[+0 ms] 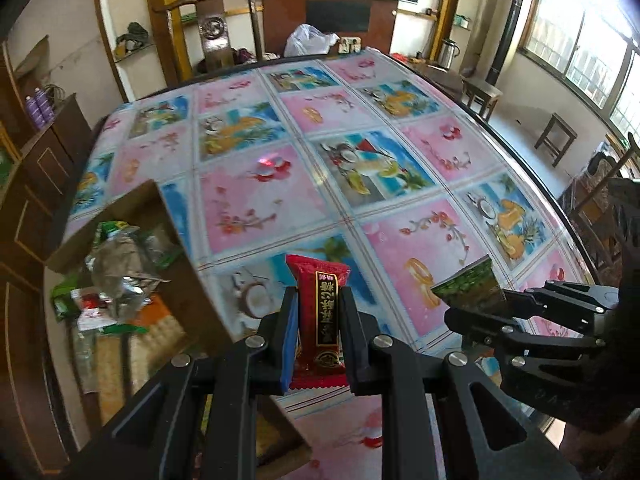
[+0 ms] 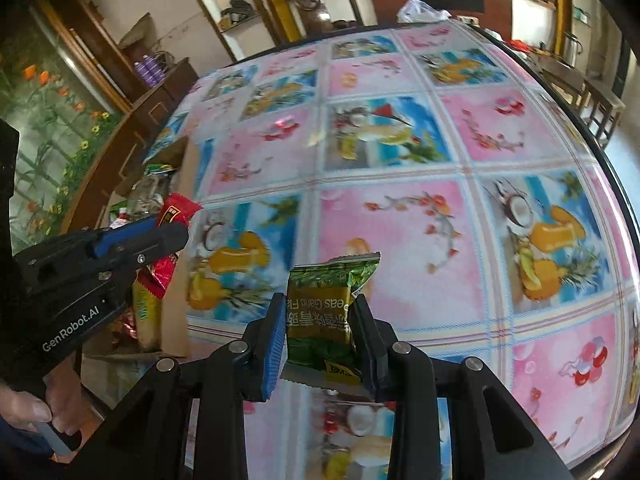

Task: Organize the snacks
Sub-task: 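Carry the red candy bar and green pea packet over the box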

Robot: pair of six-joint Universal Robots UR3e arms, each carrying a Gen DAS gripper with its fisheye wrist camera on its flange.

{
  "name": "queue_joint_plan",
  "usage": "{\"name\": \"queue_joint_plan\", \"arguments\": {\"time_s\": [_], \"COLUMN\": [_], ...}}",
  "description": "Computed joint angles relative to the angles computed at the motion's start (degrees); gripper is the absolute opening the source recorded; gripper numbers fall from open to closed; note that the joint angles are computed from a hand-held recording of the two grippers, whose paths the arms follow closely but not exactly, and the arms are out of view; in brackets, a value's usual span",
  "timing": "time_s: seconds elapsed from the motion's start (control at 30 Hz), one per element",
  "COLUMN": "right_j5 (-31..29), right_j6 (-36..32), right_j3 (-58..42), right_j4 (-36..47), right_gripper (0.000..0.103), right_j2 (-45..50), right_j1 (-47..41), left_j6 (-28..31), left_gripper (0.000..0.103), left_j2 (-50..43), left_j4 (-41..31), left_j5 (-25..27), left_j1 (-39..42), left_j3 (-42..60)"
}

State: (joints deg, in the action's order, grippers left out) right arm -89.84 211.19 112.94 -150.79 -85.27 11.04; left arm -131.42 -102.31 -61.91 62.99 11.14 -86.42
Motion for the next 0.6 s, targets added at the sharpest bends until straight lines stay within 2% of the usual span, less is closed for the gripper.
{"name": "queue_joint_plan", "arguments": {"time_s": [0.6], "right_j5": [0.35], "right_j6": [-3.07], "right_j3": [-21.94], "right_j4": [4.11], "right_gripper": [0.035], "right_j2": [15.73], "right_j1": [7.81], "left_j6": [0.28], "left_gripper": [0.018], "left_j2": [-1.09], "left_j4": [-1.42], "left_j5": [-1.30], "left_j1": [10.00], "left_j3": [4.13]}}
